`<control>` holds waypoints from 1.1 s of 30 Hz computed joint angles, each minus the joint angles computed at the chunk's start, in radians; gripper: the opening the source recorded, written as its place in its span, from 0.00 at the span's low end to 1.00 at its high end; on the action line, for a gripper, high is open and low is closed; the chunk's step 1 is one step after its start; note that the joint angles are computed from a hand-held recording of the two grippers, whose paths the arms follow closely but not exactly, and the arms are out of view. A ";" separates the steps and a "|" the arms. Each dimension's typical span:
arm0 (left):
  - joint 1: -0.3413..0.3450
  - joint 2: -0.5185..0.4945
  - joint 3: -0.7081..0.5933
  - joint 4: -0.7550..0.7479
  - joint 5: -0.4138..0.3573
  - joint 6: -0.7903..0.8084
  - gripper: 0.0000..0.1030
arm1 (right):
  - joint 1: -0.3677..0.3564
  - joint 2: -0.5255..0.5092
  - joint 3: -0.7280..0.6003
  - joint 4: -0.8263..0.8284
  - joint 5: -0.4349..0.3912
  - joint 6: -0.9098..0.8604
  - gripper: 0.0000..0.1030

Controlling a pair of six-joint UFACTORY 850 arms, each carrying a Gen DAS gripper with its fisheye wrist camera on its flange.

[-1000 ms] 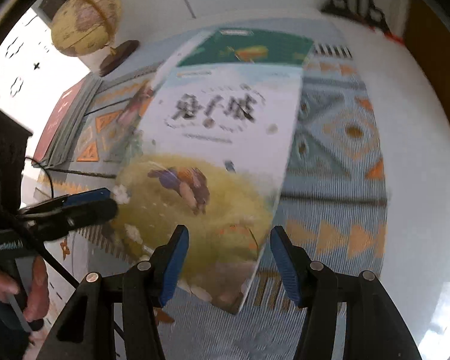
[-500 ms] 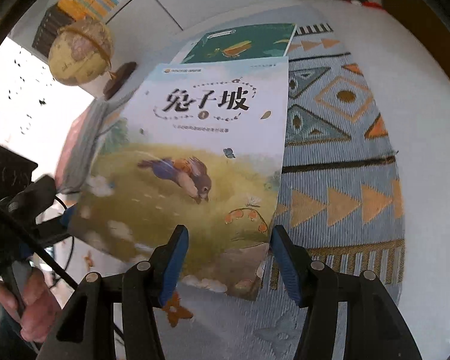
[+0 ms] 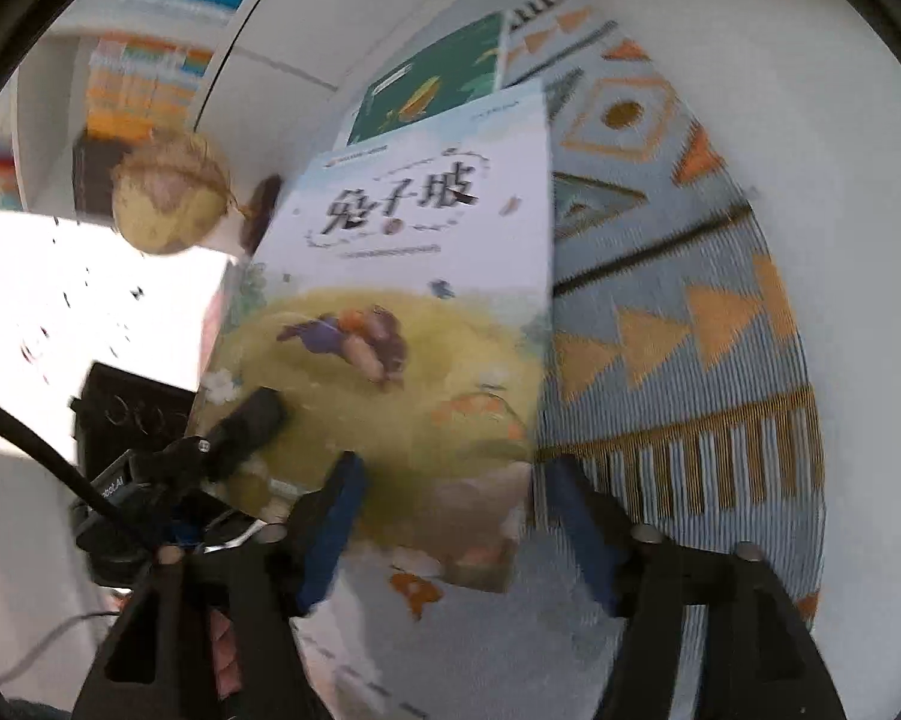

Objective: Organize books

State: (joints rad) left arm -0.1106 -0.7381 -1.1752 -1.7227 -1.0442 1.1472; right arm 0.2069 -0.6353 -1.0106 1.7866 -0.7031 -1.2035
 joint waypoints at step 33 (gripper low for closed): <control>-0.031 0.467 0.269 0.075 0.703 0.375 0.15 | 0.309 0.226 -0.005 0.481 0.449 -0.815 0.24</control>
